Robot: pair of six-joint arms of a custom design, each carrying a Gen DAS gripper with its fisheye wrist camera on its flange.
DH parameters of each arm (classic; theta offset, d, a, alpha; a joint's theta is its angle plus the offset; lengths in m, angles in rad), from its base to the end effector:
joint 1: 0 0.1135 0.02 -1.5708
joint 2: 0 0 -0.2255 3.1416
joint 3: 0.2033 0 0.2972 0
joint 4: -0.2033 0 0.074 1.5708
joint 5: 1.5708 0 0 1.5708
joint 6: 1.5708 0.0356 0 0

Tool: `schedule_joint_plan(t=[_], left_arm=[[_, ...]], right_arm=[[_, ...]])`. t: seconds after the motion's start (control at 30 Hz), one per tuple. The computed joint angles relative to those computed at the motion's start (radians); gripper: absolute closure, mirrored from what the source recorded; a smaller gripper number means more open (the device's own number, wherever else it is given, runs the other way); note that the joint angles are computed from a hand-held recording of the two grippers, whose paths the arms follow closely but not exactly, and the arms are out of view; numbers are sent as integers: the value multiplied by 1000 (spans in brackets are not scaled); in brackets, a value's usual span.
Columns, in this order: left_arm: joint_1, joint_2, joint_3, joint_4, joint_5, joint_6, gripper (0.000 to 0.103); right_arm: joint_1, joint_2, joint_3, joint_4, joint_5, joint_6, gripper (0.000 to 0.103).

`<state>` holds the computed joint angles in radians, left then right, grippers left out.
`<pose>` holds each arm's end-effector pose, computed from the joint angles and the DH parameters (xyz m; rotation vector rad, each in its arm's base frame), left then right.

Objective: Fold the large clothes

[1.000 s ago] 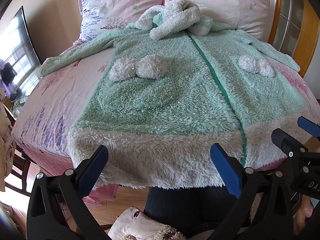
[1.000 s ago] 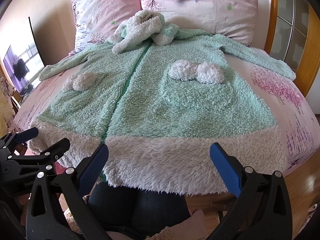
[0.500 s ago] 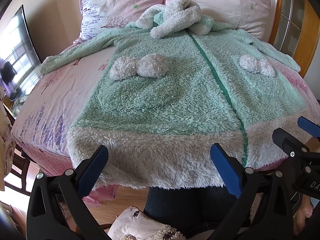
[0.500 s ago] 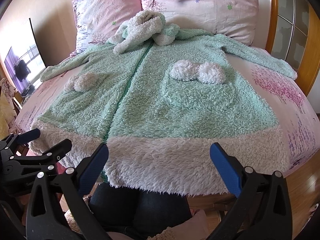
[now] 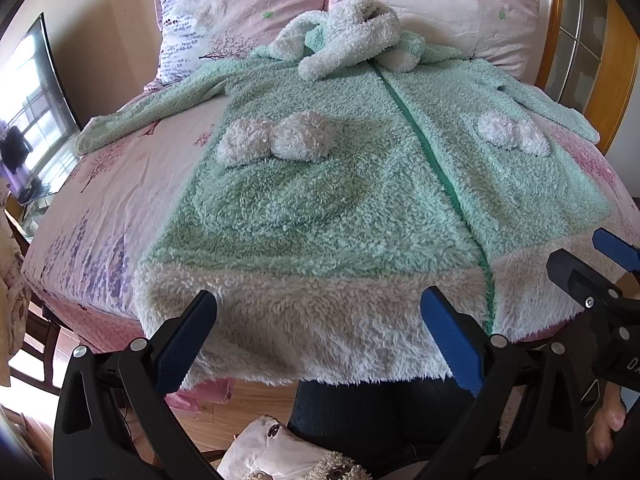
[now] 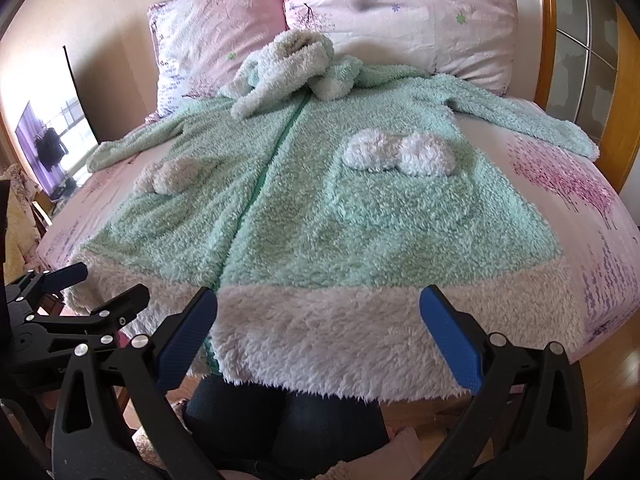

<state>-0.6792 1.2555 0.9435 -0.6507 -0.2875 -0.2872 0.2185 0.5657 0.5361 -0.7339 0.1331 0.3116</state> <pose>0.2454 -0.1852 0.2069 0.3717 2.4493 -0.0436 0.1975 0.0390 0.2102 0.1745 2.3219 0.1107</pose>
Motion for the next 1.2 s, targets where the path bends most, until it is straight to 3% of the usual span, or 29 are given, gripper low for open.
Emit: schedule_joint_plan(t=[0.3, 0.5, 0.73, 0.87, 1.03, 1.2], left_arm=[[58, 78, 86, -4, 33, 21, 1], [146, 117, 167, 23, 142, 60, 1], [189, 271, 386, 20, 171, 205, 1], [212, 422, 561, -10, 238, 260, 1], [251, 612, 774, -12, 400, 268, 1], [260, 803, 1029, -72, 476, 273, 1]], right_arm=[[-147, 60, -9, 119, -223, -39, 2], [-442, 250, 122, 197, -455, -42, 3], [-817, 723, 502, 291, -625, 73, 19], [-976, 1093, 820, 286, -723, 257, 28], [-1064, 1453, 1170, 239, -708, 428, 35], [-1099, 1740, 1501, 174, -666, 535, 42]])
